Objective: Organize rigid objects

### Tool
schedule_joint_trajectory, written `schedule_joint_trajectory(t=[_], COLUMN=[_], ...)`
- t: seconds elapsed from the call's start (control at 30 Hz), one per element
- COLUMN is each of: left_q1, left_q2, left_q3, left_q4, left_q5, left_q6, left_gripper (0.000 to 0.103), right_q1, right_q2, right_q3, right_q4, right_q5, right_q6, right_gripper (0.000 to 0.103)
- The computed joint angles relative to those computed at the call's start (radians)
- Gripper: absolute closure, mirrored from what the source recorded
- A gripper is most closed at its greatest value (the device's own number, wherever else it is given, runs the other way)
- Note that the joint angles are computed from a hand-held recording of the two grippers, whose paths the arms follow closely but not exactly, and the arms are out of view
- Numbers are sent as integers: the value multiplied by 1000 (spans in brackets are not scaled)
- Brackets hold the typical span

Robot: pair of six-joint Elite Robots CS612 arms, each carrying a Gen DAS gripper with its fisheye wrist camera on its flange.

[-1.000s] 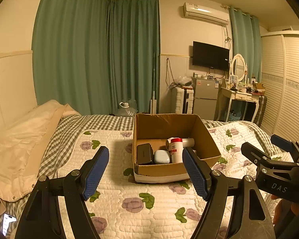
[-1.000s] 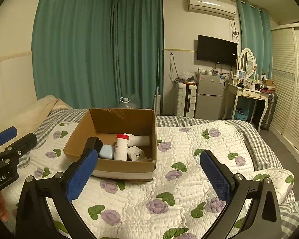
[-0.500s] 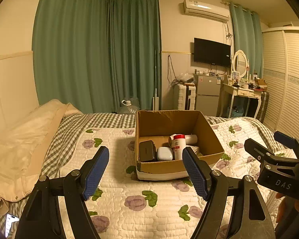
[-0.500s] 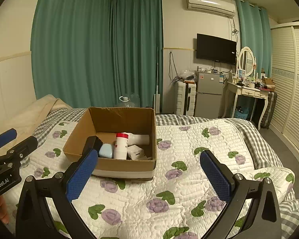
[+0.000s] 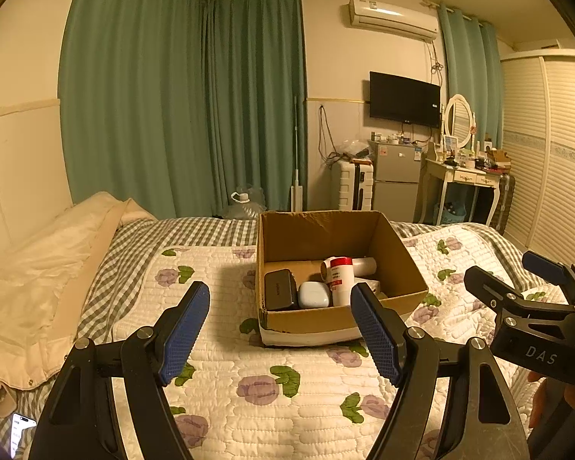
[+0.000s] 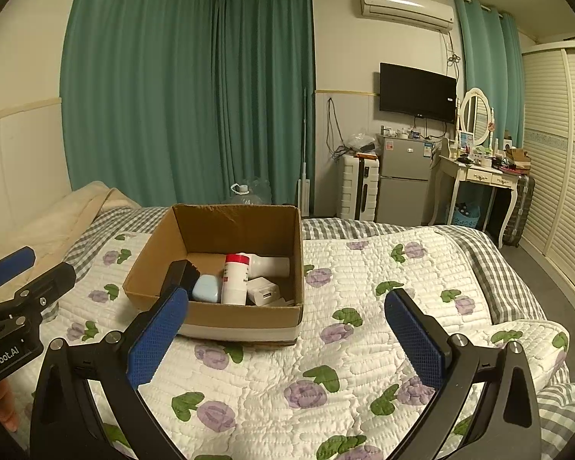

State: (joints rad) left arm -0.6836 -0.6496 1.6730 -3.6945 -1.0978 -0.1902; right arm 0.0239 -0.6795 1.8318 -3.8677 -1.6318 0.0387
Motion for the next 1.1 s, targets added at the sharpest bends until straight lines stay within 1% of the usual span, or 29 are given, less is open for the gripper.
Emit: schedule_joint_trajectory(t=[1.1], left_q1=[-2], left_q2=[-1], left_q3=[1], left_q4=[13], left_q5=[2], left_q6=[-5], left_gripper=[24], right_q1=[2], right_q2=[3], right_q3=[-1], right_q4=[17], right_q5=[5], right_q6=[-4], right_gripper=[0])
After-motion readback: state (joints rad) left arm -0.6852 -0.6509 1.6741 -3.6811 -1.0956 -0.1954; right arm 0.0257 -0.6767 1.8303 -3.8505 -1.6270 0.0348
